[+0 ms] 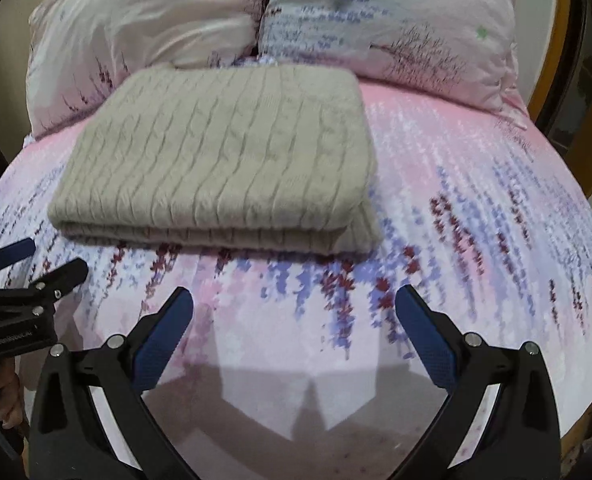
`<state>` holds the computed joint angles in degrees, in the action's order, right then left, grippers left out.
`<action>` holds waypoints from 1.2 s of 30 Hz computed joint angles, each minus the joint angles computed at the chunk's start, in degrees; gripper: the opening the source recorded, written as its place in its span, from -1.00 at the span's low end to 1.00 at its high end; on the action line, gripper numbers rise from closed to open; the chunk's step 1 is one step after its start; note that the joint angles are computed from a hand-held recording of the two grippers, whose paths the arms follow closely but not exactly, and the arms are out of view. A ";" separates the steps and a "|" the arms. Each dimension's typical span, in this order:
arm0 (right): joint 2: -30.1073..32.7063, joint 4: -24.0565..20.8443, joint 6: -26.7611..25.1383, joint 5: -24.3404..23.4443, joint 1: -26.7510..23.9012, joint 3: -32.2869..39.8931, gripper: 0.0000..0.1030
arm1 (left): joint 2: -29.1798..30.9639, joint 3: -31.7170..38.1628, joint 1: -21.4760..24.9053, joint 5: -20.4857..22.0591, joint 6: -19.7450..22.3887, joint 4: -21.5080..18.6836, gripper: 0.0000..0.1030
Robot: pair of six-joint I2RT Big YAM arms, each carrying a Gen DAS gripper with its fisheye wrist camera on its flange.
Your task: Fold small clothes
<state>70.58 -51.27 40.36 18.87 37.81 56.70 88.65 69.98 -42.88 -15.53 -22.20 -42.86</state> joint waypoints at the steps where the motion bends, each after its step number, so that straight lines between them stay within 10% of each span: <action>1: 0.39 -0.02 0.20 -0.52 0.00 -0.04 0.96 | 0.04 -0.04 0.05 0.05 0.08 0.24 0.97; 36: 0.62 0.33 3.71 2.41 1.31 -0.62 0.97 | 0.04 -0.79 0.42 0.75 2.46 2.41 0.97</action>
<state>71.20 -50.94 44.07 21.28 39.12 56.08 88.69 69.19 -42.46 -14.79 -19.75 -40.46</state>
